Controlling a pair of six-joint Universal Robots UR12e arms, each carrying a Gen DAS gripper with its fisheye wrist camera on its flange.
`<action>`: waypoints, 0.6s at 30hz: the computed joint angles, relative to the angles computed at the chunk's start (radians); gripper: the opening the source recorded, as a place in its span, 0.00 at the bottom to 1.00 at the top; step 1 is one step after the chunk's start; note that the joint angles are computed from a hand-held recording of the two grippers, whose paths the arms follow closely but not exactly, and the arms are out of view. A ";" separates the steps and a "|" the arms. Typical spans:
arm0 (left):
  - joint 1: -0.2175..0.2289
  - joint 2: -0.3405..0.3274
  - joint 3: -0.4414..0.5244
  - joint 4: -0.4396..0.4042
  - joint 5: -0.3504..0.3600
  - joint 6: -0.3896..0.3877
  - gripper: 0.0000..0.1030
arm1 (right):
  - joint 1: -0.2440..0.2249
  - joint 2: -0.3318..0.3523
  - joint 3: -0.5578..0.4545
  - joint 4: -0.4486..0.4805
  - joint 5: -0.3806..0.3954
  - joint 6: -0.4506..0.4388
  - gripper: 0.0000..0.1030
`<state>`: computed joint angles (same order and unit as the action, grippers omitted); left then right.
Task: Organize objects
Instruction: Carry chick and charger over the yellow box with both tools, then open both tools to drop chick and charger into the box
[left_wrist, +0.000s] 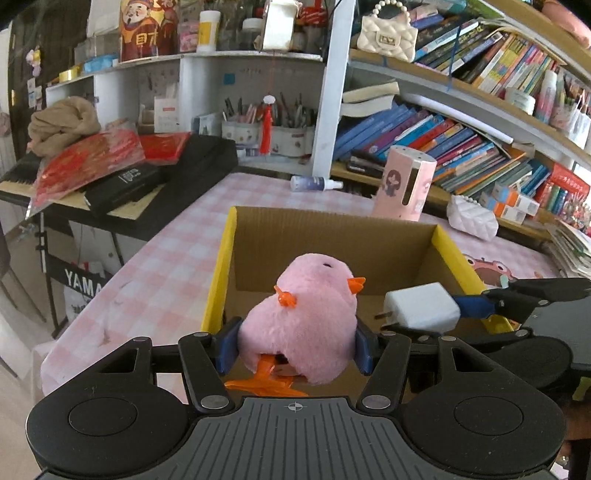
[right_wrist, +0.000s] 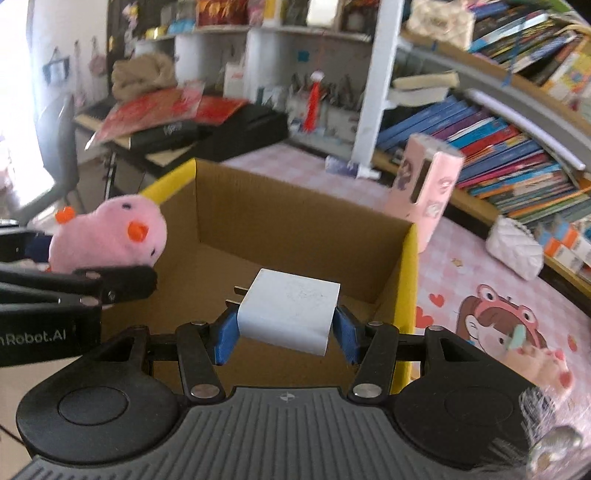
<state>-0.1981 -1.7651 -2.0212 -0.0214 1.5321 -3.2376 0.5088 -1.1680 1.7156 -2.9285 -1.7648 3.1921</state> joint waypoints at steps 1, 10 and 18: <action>-0.003 -0.006 0.007 -0.004 0.005 0.007 0.57 | -0.007 0.003 -0.008 0.017 0.018 -0.014 0.50; -0.028 -0.048 0.064 -0.101 0.043 0.050 0.57 | -0.031 0.022 -0.047 0.129 0.079 -0.190 0.49; -0.055 -0.069 0.087 -0.120 0.123 0.115 0.57 | -0.056 0.017 -0.062 0.218 0.178 -0.265 0.46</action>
